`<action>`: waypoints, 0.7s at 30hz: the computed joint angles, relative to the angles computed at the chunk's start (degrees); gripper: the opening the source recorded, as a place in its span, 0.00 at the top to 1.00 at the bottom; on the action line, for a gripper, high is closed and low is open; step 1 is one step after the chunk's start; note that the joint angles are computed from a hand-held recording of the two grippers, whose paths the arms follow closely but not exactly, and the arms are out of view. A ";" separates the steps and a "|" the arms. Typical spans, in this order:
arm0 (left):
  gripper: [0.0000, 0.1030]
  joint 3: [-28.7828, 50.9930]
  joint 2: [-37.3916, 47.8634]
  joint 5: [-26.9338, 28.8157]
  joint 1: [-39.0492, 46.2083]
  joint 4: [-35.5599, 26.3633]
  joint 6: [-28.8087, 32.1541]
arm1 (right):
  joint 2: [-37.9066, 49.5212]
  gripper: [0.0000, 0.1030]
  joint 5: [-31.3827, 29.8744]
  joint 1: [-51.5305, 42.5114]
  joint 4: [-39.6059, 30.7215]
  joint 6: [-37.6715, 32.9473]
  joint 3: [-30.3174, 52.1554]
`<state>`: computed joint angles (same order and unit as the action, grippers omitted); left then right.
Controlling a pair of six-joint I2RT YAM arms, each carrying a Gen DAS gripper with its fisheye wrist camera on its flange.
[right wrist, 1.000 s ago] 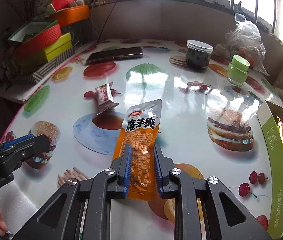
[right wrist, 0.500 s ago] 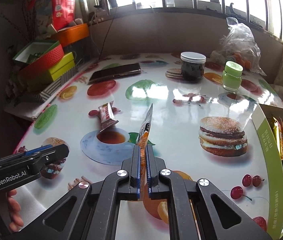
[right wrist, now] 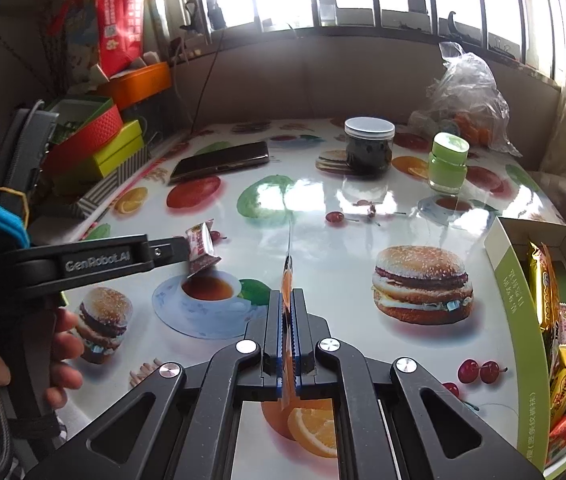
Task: Organize snacks
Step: 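Grasp red-and-white milk candy with left tool while right tool holds konjac packet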
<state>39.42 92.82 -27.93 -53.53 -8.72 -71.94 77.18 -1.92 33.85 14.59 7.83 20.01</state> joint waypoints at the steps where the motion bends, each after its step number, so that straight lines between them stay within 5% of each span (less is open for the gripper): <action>1: 0.57 0.73 0.83 0.08 0.58 -0.04 0.83 | -0.24 0.96 -0.01 -0.15 -0.01 -0.03 -0.11; 21: 0.57 8.92 10.44 2.28 5.04 -3.49 4.24 | -1.19 0.96 -1.87 -2.81 -0.70 -0.01 -0.07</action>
<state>48.35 103.25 -25.65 -48.49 -12.21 -67.70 75.99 -3.80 31.04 13.89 7.82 19.94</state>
